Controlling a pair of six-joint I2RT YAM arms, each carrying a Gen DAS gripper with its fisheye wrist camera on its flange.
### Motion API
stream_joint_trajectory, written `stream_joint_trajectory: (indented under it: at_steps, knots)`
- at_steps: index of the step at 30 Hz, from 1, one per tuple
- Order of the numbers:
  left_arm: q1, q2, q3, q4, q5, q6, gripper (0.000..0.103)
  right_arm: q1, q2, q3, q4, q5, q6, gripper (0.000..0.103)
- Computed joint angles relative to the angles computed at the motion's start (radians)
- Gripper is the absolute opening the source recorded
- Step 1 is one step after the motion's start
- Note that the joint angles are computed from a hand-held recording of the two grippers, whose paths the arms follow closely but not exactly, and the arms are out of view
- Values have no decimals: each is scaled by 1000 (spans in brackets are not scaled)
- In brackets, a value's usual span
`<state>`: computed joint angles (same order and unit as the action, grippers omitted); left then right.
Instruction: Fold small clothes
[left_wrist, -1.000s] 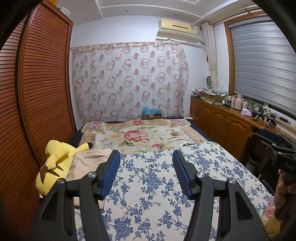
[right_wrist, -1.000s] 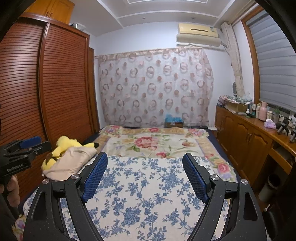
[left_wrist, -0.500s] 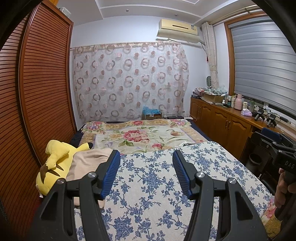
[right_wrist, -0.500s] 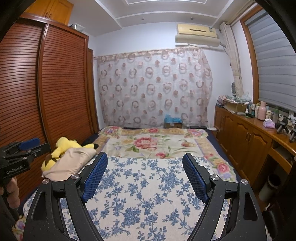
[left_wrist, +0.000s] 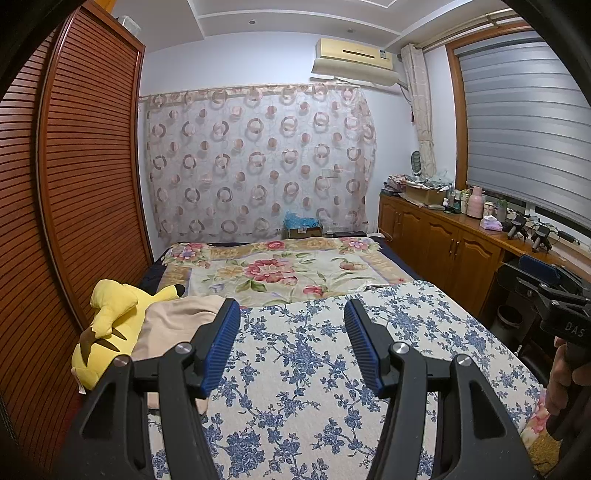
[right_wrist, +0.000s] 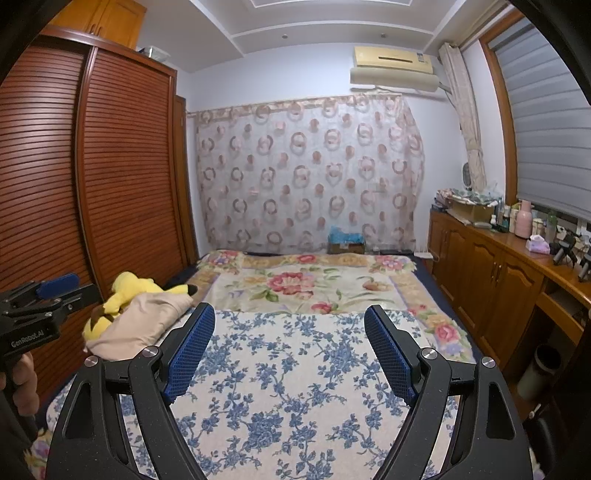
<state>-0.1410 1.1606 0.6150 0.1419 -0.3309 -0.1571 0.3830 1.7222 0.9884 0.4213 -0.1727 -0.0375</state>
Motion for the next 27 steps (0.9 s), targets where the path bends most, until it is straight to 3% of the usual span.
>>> stream_joint_trajectory:
  at_steps: [27]
  knots:
    - [-2,1,-8,10,-2,-1,58,-2,1,1,0,-1,1,85]
